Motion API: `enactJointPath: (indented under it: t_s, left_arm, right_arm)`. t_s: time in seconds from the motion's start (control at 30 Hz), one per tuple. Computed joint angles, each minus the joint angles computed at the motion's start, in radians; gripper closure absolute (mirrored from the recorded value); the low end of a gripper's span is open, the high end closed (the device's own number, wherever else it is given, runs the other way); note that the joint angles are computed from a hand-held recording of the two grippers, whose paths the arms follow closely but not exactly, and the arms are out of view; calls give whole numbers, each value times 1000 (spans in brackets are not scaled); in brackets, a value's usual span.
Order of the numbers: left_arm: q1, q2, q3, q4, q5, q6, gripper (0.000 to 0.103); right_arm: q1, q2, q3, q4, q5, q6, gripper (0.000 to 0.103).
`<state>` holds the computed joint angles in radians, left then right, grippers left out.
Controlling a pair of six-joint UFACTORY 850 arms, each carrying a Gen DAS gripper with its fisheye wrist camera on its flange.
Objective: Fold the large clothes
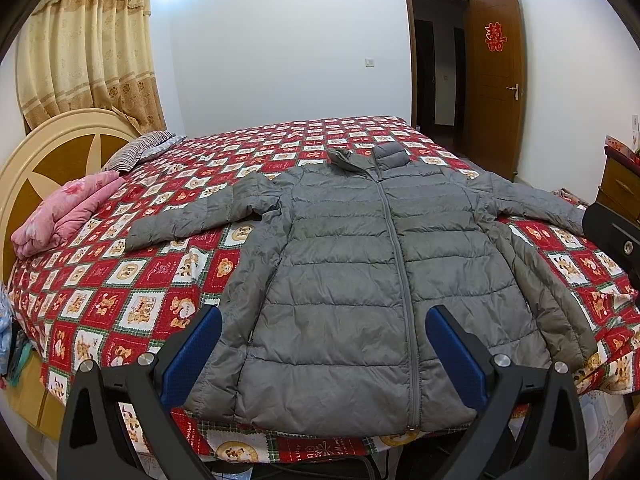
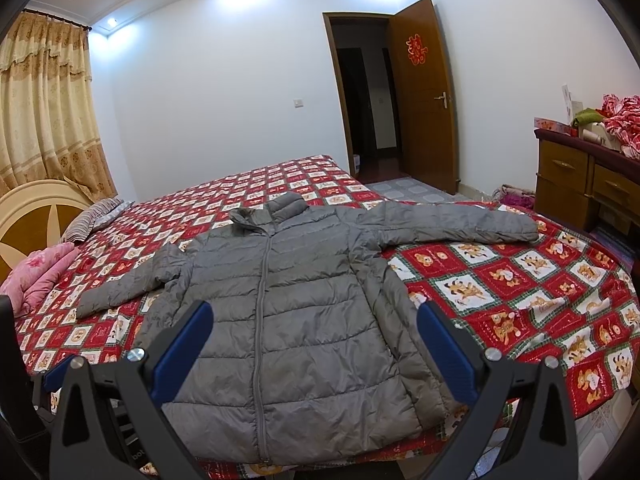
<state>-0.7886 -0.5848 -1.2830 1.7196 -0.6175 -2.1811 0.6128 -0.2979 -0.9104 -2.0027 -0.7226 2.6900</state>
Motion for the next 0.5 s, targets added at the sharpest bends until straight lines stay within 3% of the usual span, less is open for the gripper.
enactJointPath:
  t_s: [0.5]
  left_arm:
    - [25,-62,-72,-99,48,104,1]
  right_arm:
    - [-38,-53,-32,-5,68,16,0]
